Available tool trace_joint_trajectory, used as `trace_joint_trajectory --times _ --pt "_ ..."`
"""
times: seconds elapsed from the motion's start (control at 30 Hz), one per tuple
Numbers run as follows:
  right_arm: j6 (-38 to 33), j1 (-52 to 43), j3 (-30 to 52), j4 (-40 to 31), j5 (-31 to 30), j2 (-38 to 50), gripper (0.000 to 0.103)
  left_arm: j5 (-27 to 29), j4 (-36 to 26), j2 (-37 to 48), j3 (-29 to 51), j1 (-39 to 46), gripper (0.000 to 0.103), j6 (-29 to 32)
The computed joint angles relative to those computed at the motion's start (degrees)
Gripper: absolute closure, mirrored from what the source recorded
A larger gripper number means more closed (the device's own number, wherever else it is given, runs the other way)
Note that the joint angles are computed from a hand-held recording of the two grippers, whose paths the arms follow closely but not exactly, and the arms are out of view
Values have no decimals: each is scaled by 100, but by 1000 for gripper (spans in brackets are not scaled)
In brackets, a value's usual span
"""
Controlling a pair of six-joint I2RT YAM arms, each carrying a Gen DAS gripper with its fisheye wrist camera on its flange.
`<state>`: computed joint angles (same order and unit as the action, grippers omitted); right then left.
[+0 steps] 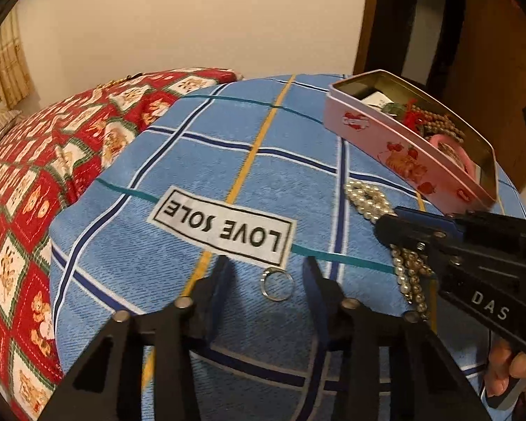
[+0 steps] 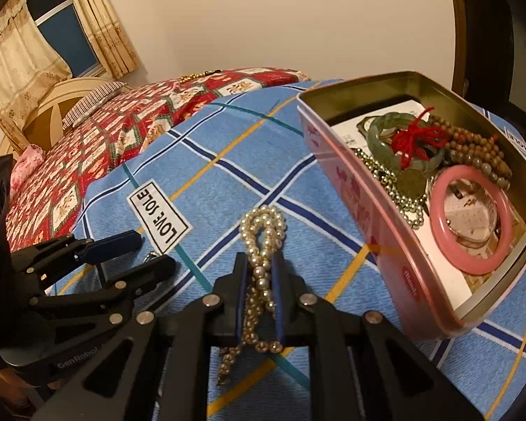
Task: Organize jewelry
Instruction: 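Grasp the silver ring with the left tool while the right holds the pearl necklace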
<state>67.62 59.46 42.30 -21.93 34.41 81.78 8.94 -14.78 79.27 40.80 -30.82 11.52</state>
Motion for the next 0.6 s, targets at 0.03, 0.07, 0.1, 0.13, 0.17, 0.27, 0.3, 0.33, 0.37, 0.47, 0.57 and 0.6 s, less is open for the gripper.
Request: trace_joint_trajectory --times 0.03,0.07,0.1,0.13,0.17,0.27,0.3,0.33,0.37,0.47,0.57,0.6 --pt "-3 -2 -2 -1 1 -2 87 28 -7 -35 -20 -16 77 62" --pt "-2 0 -10 6 1 -7 87 23 1 -59 -43 -59 84 108" --pt "-6 -4 -16 14 -2 -13 87 7 2 -69 -47 -79 84 140" --pt "1 1 -13 9 0 -10 87 -41 11 -96 -68 -138 84 102" --pt "1 1 -13 9 0 -10 87 -23 21 -79 -60 -128 84 100" --pt "19 33 -36 3 41 -51 87 69 38 -69 -64 -105 84 70" --pt "15 43 -41 12 56 -62 87 66 73 -109 -98 -119 84 57" --pt "36 71 -49 -4 87 -85 87 62 104 -148 -124 -121 84 58" --pt "64 104 -68 -24 136 -122 87 38 165 -232 -180 -135 84 52" --pt "127 258 -156 11 364 -269 88 34 428 -612 -435 -140 84 14" --pt "93 441 -188 77 681 -363 91 107 577 -836 -567 -23 84 -51" --pt "75 500 -171 79 777 -357 91 138 619 -898 -603 20 84 -97"
